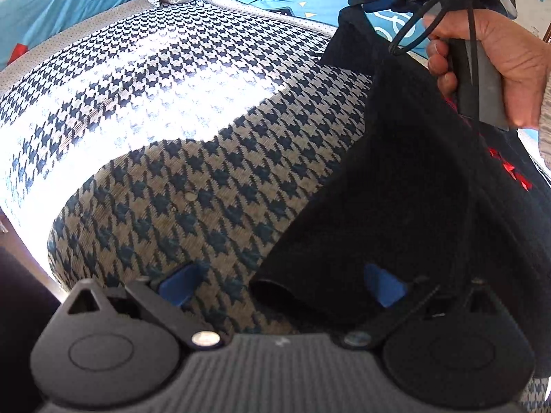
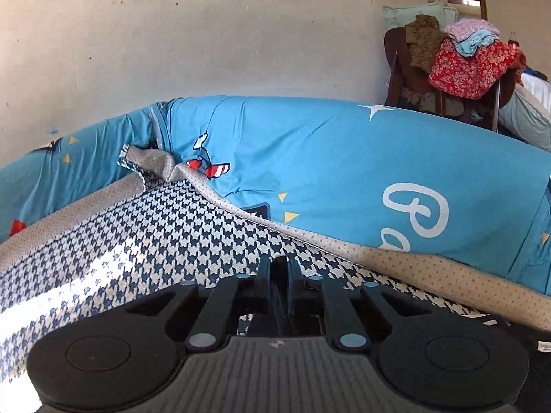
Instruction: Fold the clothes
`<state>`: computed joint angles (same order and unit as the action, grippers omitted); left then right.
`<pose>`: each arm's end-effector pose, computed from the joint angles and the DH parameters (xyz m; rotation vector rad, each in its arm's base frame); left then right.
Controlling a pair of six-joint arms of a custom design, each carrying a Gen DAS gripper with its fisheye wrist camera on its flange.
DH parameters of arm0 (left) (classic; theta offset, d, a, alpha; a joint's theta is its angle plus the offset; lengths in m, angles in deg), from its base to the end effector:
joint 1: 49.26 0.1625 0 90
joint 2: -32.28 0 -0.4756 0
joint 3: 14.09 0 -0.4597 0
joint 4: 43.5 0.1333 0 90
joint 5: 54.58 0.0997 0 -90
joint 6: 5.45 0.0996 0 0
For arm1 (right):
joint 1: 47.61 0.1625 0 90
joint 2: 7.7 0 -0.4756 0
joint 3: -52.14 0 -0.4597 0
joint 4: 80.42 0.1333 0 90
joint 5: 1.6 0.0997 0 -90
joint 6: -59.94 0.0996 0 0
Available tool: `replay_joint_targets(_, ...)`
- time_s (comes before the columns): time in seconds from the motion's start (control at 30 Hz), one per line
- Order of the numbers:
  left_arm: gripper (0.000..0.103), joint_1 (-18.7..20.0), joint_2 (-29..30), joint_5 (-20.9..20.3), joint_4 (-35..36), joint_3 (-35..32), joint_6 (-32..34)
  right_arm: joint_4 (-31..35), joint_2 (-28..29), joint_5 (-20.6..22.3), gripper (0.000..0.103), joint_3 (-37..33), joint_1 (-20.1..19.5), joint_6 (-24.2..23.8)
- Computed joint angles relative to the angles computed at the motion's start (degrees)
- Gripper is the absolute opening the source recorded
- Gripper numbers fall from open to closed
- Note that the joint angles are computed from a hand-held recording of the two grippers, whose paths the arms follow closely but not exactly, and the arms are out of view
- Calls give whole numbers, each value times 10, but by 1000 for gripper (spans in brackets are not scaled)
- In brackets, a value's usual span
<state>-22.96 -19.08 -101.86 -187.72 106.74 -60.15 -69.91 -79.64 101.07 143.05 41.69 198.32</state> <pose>-0.3907 -0.4172 0.0067 0.3216 2.4436 -0.6581 0.1039 -0.6190 0.3306 0.6684 -2.2203 1.1662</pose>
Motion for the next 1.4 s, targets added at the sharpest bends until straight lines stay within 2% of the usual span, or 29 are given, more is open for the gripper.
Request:
replay_joint_targets(0.07, 103, -1, 0, 2, 1, 0, -3, 1, -9, -1, 29, 5, 2, -5)
replay_joint_targets(0.13, 103, -2, -1, 4, 1, 1, -7, 4, -23, -2, 33, 14, 3, -9)
replay_joint_targets(0.33, 103, -3, -8, 17, 5, 8, -26, 17, -82, 6, 33, 66, -3, -17)
replay_joint_targets(0.57, 103, -10, -6, 33, -8, 15, -16, 16, -191, 10, 33, 178, -33, -11)
replay_joint_targets(0.73, 103, -30, 5, 69, -45, 23, 24, 24, -274, 15, 33, 248, -71, 0)
replay_joint_targets(0.93, 103, -46, 27, 72, -116, 28, 97, 44, -369, 13, 33, 298, -124, 1)
replay_joint_targets(1.17, 103, -54, 55, 66, -131, 15, 131, 71, -454, -7, 34, 300, -208, 13)
replay_joint_targets(1.27, 103, -54, 67, 64, -132, 5, 139, 78, -475, -31, 36, 293, -252, 11)
replay_joint_targets(1.4, 103, -46, 80, 53, -121, -17, 142, 67, -480, -29, 41, 284, -281, 14)
